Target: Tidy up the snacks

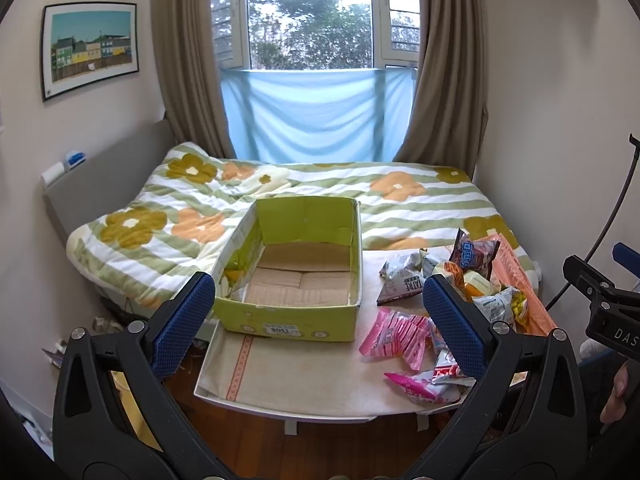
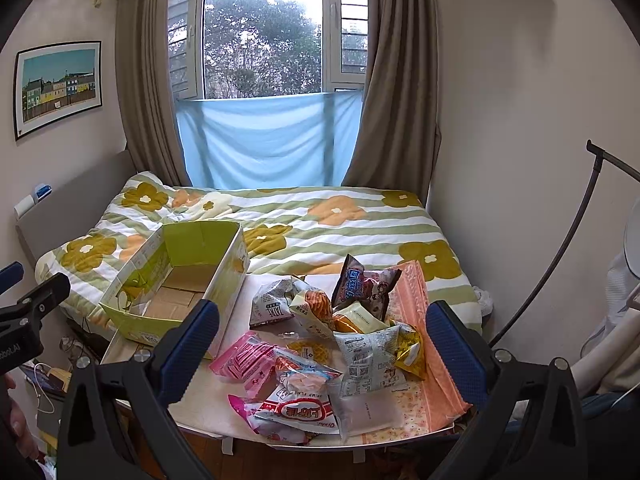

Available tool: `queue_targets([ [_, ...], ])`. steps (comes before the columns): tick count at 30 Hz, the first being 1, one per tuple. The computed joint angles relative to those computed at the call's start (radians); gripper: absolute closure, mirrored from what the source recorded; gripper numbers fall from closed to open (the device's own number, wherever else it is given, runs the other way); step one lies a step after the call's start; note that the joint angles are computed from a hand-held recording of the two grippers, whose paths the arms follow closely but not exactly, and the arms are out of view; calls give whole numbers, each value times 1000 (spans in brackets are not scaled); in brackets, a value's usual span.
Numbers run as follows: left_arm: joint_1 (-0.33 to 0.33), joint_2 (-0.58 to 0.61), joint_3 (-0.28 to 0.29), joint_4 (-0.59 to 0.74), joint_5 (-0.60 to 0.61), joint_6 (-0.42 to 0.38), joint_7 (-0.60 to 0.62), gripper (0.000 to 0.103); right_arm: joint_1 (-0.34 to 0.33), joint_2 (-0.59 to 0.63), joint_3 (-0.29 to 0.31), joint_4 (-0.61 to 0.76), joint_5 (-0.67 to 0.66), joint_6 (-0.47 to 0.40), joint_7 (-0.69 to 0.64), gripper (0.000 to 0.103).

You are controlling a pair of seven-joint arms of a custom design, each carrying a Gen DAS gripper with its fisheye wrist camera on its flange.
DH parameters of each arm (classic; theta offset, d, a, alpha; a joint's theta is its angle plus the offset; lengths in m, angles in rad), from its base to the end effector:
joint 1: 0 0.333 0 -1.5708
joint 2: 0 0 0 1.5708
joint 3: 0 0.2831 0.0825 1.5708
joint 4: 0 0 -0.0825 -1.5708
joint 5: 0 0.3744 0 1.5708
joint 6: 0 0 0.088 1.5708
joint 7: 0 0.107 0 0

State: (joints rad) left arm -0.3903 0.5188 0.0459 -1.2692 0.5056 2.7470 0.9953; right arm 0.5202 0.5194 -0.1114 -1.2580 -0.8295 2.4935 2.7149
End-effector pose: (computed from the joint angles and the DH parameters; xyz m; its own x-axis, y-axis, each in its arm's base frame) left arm 0.6795 -0.2742 0.5433 -0.1367 -0.9900 -0.0348 -0.5140 0.1009 -0.8519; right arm 0.6608 0.3135 0.5185 -0.1889 -0.9817 -0.0246 -0.5218 0.1216 -0.8444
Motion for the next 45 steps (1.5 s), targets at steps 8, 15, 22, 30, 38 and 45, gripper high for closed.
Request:
queue_targets([
  [8, 9, 8, -7, 8, -14, 0, 17, 0, -1, 4, 1, 6, 4, 0, -4, 0],
  [15, 12, 17, -5, 14, -32, 4, 36, 0, 0, 3, -2, 2, 2, 2, -1, 0],
  [22, 6, 17, 0, 15, -33, 0, 35, 0, 0, 5, -2, 5, 4, 1, -3, 0],
  [30, 5, 20, 1, 19, -33, -1, 36, 0, 2, 8, -3, 7, 3, 1, -1, 0],
  [38, 6, 19, -1, 19, -35, -1, 39, 0, 3, 9, -4, 10, 3, -2, -1, 0],
  [45, 5, 22, 0, 24, -36, -5, 39, 0, 5, 8, -3, 10, 1, -5, 1, 0],
])
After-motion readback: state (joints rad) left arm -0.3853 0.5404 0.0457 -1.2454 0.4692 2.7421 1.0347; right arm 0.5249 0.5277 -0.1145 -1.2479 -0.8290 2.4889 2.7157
